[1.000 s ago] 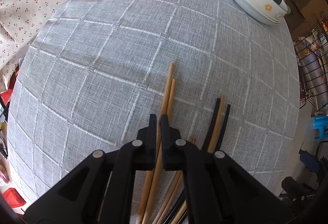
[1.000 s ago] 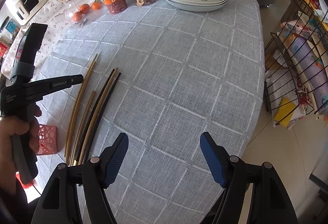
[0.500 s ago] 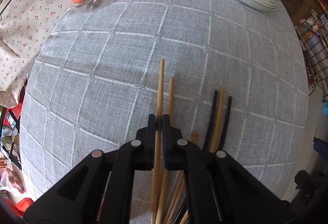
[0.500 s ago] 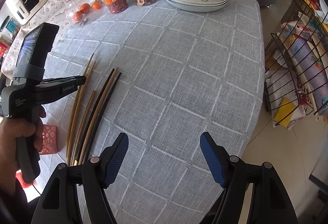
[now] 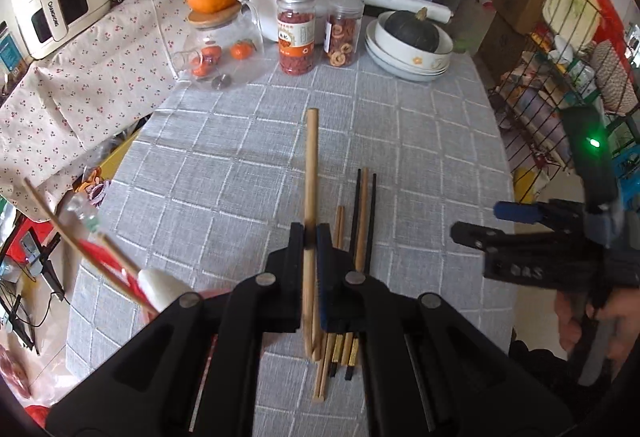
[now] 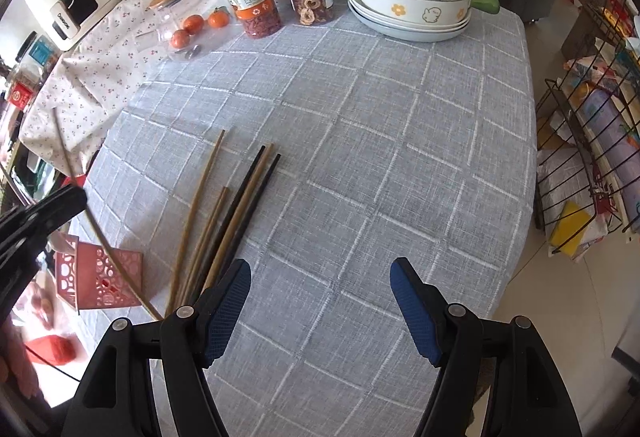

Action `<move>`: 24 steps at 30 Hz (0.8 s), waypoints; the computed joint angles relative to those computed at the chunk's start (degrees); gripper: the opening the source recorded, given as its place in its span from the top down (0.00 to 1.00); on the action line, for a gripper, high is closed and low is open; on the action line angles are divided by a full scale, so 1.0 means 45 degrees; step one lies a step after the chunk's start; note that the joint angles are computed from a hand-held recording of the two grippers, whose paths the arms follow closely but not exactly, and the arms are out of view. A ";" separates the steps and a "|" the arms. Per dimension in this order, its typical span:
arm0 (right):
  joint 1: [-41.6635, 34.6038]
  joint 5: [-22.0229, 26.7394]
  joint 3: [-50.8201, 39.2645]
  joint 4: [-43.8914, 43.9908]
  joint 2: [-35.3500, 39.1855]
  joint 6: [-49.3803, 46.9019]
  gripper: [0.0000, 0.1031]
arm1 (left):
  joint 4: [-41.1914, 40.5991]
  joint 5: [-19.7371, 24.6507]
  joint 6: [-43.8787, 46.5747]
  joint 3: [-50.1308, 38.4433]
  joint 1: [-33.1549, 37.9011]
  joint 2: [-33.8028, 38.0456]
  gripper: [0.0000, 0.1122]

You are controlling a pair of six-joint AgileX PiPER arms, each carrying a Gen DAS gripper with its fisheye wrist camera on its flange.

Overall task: Organize utensils
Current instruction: 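Lift the wooden chopsticks upright with the left tool while the right tool grasps a black chopstick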

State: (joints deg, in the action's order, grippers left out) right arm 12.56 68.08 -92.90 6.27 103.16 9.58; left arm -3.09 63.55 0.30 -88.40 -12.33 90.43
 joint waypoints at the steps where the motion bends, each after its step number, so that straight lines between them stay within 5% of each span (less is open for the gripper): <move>1: 0.0057 -0.0020 -0.0065 0.0079 0.0115 0.0069 0.29 | -0.0068 -0.0156 0.0173 0.0370 0.0011 -0.0433 0.94; 8: 0.0534 -0.0477 -0.0417 -0.0029 0.0975 0.0690 0.30 | -0.2123 -0.0357 0.1849 0.1230 0.1317 -0.1918 0.94; 17: 0.0527 -0.1021 -0.1173 0.1034 0.2595 0.1055 0.64 | -0.3743 -0.0049 0.3052 0.1335 0.2597 -0.2396 0.94; 24: 0.0862 -0.1124 -0.2250 0.1112 0.3784 0.1550 0.78 | -0.4027 0.0061 0.3390 0.1564 0.3140 -0.2604 0.94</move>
